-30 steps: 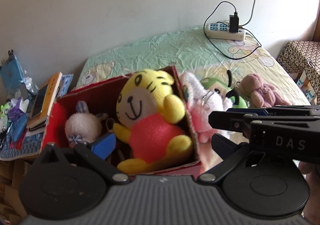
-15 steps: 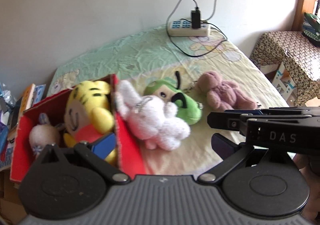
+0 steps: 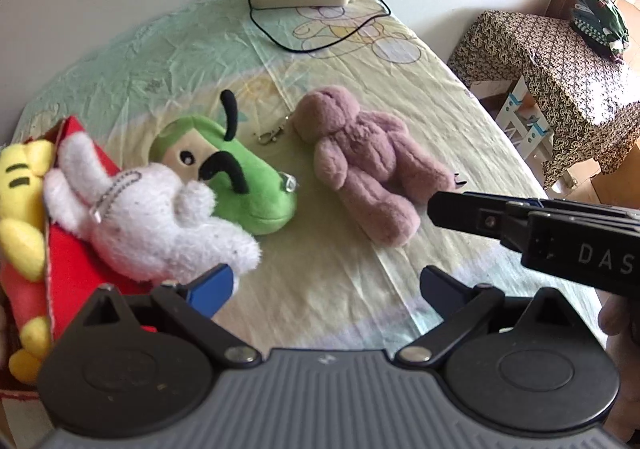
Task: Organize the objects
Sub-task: 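Move the right gripper toward the mauve teddy bear on the bed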
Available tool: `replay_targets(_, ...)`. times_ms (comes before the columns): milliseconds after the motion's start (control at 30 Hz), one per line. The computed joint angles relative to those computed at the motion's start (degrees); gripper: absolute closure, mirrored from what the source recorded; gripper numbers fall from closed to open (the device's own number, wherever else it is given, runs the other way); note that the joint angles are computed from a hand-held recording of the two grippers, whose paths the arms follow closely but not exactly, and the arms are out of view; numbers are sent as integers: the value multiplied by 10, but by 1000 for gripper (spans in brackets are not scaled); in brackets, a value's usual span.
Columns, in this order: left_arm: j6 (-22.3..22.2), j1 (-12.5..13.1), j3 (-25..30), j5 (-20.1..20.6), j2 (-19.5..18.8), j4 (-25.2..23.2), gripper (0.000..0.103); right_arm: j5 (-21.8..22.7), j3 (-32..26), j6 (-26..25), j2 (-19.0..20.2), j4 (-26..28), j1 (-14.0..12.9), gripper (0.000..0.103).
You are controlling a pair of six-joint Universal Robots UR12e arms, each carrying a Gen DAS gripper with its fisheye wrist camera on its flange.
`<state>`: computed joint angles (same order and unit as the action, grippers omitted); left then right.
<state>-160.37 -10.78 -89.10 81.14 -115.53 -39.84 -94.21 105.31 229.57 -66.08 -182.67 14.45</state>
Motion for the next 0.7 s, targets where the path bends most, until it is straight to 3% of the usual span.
replay_targets(333, -5, -10, 39, -7, -32, -32, 3, 6, 8, 13, 1, 2, -20, 72)
replay_targets(700, -53, 7, 84, -113, -67, -110, 5, 32, -6, 23, 22, 25, -44, 71)
